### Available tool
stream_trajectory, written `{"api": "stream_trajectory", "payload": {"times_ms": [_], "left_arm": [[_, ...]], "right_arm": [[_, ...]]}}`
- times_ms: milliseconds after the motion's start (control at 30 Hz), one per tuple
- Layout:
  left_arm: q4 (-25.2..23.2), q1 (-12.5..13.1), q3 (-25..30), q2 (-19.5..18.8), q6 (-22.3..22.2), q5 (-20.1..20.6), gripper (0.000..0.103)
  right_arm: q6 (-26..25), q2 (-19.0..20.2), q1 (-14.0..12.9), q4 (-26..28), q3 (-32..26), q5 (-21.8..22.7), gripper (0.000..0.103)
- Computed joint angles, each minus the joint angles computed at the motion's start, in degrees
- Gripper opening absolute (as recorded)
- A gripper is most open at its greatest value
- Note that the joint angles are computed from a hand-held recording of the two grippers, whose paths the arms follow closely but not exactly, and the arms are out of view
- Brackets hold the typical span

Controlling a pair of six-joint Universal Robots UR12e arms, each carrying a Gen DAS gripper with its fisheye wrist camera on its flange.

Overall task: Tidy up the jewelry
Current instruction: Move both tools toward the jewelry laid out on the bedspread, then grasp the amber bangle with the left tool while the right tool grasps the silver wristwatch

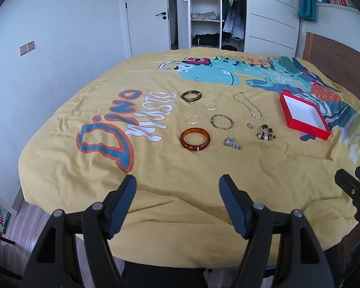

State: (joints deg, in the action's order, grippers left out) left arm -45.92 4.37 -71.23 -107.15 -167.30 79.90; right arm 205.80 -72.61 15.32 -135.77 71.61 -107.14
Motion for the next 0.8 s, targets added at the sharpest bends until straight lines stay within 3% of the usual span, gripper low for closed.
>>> {"api": "stream_trajectory", "payload": {"times_ms": [100, 233, 433, 533, 800], "left_arm": [[-1.1, -0.2, 0.9, -0.9, 0.0, 0.0, 0.07], [-3.8, -0.3, 2.9, -2.8, 0.0, 0.1, 0.07], [-8.8, -0.5, 9.5, -7.8, -0.9, 1.0, 0.07], [-11.3, -0.9, 13.7, -11.0, -1.5, 2.3, 0.07], [-18.5, -1.4, 26.9, -20.3, -3.6, 0.9, 0.07]], "right_arm": [[-0.1, 0.2, -0.6, -0.1, 0.3, 2.0, 0.1], [-1.3, 0.8, -1.4, 0.2, 0.3, 4.9, 0.089], [-4.4, 3.5, -2.7, 2.1, -2.3, 9.8, 0.076], [-6.3, 5.8, -3.3, 3.7, -5.0, 12.7, 0.068], [-10.9, 14.7, -4.8, 9.2, -16.1, 20.4, 0.06]]}}
